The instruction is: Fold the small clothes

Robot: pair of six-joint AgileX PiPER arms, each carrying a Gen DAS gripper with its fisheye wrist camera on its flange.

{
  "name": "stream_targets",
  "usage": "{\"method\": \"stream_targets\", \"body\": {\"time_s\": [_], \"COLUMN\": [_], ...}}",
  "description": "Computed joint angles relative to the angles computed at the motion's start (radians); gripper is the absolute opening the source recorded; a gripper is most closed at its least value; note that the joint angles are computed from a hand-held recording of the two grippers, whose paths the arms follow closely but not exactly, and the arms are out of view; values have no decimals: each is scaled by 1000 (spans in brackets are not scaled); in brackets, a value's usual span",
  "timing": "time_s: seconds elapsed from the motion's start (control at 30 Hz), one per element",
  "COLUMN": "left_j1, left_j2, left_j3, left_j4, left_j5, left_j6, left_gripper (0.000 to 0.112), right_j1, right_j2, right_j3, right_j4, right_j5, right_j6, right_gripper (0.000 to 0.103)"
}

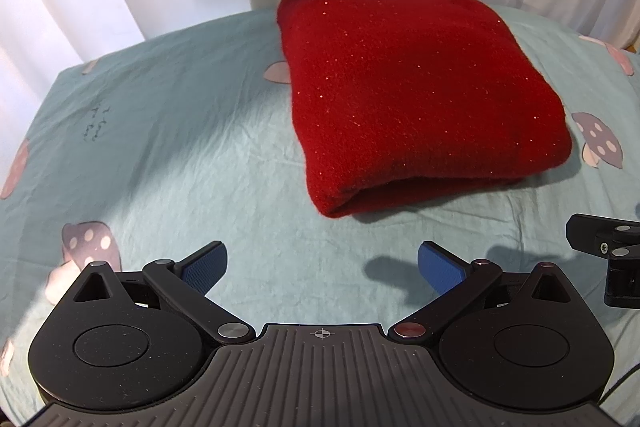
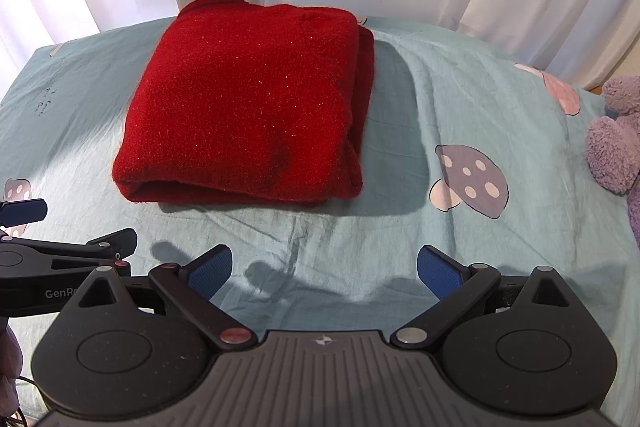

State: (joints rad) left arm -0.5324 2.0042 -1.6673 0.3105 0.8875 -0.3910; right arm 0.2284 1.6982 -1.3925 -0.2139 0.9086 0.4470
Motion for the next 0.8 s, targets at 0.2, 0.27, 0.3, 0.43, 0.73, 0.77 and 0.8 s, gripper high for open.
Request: {"method": "stream_targets", "body": {"time_s": [0.2, 0.27, 0.3, 0.43, 0.73, 0.77, 0.8], "left_j1": [2, 2, 2, 2, 2, 2, 2], "left_j2": [0, 0, 0, -2, -5, -4, -4], "left_j3": [-1, 1, 0, 3, 8, 9, 8], "left_j4": [-7, -6, -5, -7, -13, -16, -19], "left_j5": [0, -2, -1, -3, -8, -8, -7], "left_j6": [6, 8, 7, 6, 12, 13, 14], "left_gripper": [103, 103, 103, 103, 103, 103, 103], "right_j1": [2, 1, 0, -2, 2, 3, 3], "right_j2": [0, -1, -2, -2, -4, -4, -4], "right_j3": [-3, -2, -1, -1, -2, -3, -4], "right_j4": [-6, -6, -6, -6, -11, -12, -13], "right_j5": [4, 3, 2, 2, 5, 6, 6], "right_j6": [2, 0, 1, -3, -1, 0, 1], "right_gripper": [99, 99, 99, 99, 99, 99, 99]}}
